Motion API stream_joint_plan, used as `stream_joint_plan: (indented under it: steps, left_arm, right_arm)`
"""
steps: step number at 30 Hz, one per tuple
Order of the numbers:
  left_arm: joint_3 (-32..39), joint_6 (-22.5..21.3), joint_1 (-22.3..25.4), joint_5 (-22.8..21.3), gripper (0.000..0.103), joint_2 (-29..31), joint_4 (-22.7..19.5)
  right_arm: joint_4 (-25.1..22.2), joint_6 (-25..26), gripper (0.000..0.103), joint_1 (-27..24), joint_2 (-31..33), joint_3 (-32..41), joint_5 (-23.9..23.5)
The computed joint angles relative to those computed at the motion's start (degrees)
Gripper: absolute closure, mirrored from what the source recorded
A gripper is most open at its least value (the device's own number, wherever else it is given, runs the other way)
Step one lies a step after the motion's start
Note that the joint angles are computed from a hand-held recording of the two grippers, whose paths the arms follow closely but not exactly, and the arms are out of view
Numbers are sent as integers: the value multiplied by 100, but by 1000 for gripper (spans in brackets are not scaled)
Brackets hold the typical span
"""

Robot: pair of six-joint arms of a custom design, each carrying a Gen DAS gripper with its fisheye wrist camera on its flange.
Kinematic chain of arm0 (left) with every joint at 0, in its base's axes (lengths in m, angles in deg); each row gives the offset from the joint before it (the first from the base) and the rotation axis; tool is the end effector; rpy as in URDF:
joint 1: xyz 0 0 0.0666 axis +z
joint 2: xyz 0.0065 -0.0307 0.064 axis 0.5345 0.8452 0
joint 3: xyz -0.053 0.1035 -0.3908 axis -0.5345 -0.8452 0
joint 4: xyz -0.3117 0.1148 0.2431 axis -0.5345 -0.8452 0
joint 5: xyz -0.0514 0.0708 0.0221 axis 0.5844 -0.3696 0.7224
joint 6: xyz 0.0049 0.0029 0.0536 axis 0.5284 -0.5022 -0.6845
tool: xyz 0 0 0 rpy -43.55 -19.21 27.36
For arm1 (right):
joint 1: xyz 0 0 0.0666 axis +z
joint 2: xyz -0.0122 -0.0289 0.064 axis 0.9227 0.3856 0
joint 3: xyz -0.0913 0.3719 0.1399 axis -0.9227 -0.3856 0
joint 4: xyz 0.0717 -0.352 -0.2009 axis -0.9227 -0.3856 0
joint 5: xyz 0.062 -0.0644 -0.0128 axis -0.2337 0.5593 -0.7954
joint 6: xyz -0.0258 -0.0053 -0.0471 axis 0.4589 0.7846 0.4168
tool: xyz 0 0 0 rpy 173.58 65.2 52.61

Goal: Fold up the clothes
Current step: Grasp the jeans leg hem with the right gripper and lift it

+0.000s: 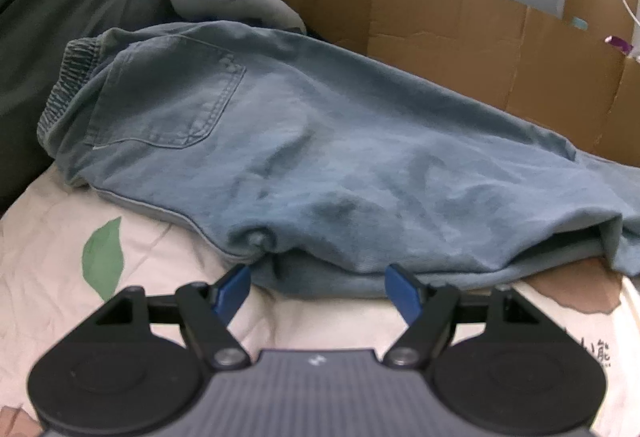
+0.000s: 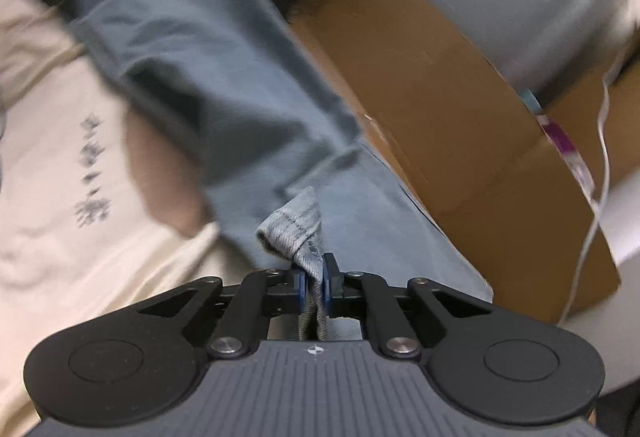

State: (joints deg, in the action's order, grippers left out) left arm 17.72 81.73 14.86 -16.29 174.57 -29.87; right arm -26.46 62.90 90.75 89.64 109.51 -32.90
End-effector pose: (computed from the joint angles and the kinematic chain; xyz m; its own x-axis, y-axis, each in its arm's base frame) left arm 0.5254 -0.1503 0.3511 -0.6692 -0.2125 -0.7121 -0.3068 0.9518 0.0043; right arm 0.5883 0.2453 0.3652 -0.4268 -0.7302 -0.5335 -0.5250 0.6804 -0.5113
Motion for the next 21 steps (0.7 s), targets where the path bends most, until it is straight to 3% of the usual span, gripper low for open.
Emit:
stream_joint_plan:
  steps: [10, 18, 21]
  left_arm:
    - [7, -2, 36, -104, 26, -10, -136]
    - [27, -50, 102, -68, 26, -13, -219]
    - [29, -12, 151, -69, 26, -27, -246]
  right_arm:
    - [-623, -1391, 98, -564, 595, 1285, 237]
    - [-1808, -2855, 99, -979, 1723, 3082, 515]
    - [-2154, -3180, 99, -1065, 2153, 3673, 653]
